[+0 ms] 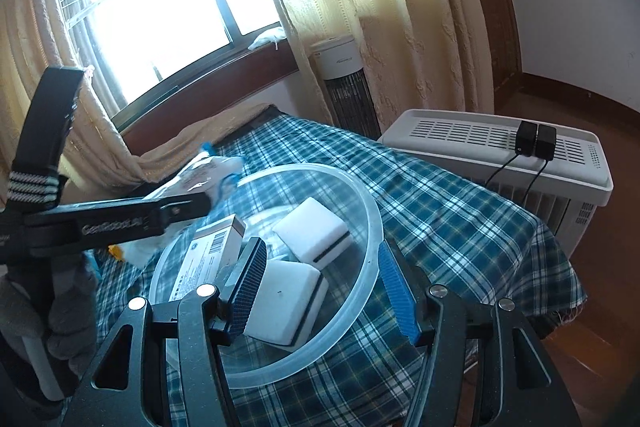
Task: Organize objects
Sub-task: 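Release the sponge and tissue bag into the basin, opening both grippers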
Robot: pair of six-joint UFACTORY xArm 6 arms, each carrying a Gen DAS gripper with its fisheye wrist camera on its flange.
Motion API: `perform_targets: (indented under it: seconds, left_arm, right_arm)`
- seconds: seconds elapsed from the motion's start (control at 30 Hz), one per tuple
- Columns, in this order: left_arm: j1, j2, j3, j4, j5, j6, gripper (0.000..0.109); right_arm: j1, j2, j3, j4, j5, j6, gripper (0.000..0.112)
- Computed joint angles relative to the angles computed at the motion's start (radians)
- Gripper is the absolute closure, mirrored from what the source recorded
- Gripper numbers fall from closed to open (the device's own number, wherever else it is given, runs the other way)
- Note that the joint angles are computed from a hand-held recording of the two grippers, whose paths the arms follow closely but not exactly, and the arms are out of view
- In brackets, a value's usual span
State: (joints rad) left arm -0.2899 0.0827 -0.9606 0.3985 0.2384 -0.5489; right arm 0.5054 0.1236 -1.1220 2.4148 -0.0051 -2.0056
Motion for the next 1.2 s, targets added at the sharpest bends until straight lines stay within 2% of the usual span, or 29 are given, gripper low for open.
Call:
perform_targets:
  seconds: [0.13,0.17,0.23,0.4,0.6,0.83,1.07,1.2]
  left_arm:
    - [-0.009,0.03,-0.035,0.032,-0.01,-0.034,0.057]
    - [-0.01,0.035,-0.041,0.028,-0.012,-0.033,0.054]
    - [-0.011,0.035,-0.042,0.01,-0.021,-0.024,0.038]
    - [0.006,0.009,-0.017,0.041,-0.036,-0.057,0.037]
    - [0.05,-0.026,0.013,0.197,-0.031,-0.209,0.031]
    - [0.085,-0.051,0.044,0.271,-0.02,-0.286,0.027]
    - [0.068,-0.01,0.01,0.456,0.049,-0.403,0.026]
    - [0.041,0.015,0.002,0.471,0.068,-0.382,0.026]
  right_arm:
    - [-0.002,0.003,-0.003,0.02,-0.001,-0.013,0.052]
    - [-0.003,0.003,-0.004,0.024,-0.002,-0.016,0.052]
    - [-0.002,0.003,-0.004,0.034,-0.001,-0.026,0.052]
    - [-0.003,0.003,-0.006,0.05,0.0,-0.046,0.052]
    - [0.006,0.001,-0.008,0.068,-0.005,-0.061,0.053]
    - [0.018,-0.003,-0.012,0.086,-0.018,-0.058,0.052]
    - [0.029,-0.015,-0.016,0.157,-0.026,-0.134,0.052]
    - [0.026,-0.016,-0.022,0.2,-0.036,-0.172,0.052]
